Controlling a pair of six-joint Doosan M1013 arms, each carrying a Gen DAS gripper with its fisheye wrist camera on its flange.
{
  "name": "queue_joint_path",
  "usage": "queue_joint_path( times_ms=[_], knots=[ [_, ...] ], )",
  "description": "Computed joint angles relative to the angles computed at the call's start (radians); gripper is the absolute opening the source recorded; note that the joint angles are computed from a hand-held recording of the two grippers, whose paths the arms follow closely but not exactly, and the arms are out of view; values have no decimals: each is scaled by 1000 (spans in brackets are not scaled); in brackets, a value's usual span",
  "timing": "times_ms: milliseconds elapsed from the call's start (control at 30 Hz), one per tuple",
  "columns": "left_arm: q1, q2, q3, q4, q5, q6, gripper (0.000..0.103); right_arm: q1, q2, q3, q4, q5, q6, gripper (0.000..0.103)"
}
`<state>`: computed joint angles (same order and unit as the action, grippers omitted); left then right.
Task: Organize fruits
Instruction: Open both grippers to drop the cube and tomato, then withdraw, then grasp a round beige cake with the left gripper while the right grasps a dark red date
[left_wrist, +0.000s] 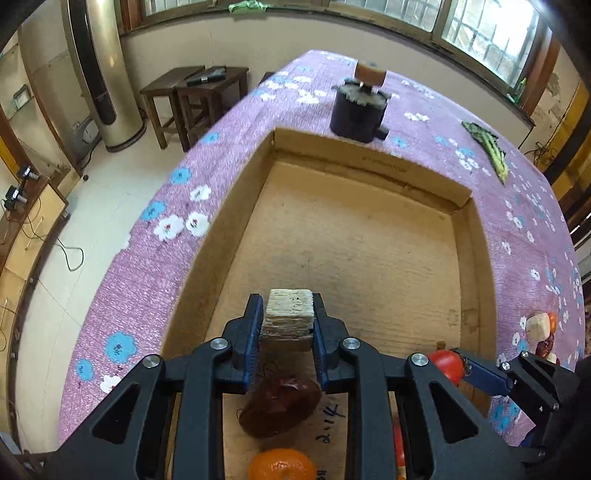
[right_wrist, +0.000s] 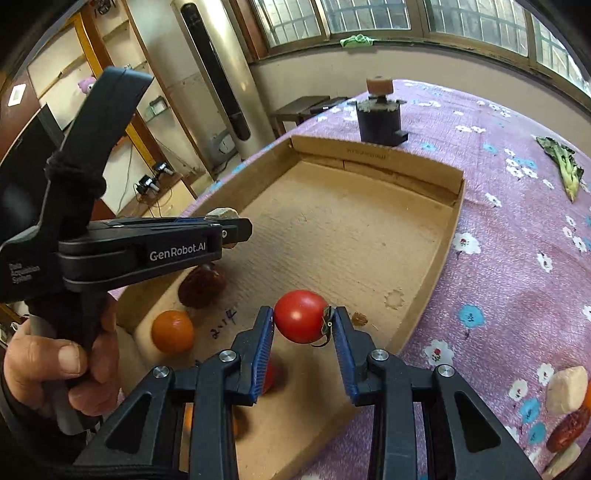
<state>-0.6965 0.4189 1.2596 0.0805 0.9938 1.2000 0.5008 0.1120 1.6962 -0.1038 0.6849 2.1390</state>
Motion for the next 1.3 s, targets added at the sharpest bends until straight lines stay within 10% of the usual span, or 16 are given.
queue_joint_path(
  times_ms=[133,267,833,1300],
  knots=[
    [-1,22,-31,8,64,0,27,3,18,-19,6,29,-50,36],
    [-13,15,-25,50,66,-10,55,10,15,-20,-12,41,-52,47],
    [-112,-147,135,-53,-172,54,55,24,-275,209,-177,-33,261,50],
    [-238,-122,119,-141,-163,196,54,24,-493,382,-370,125,594,51]
  ],
)
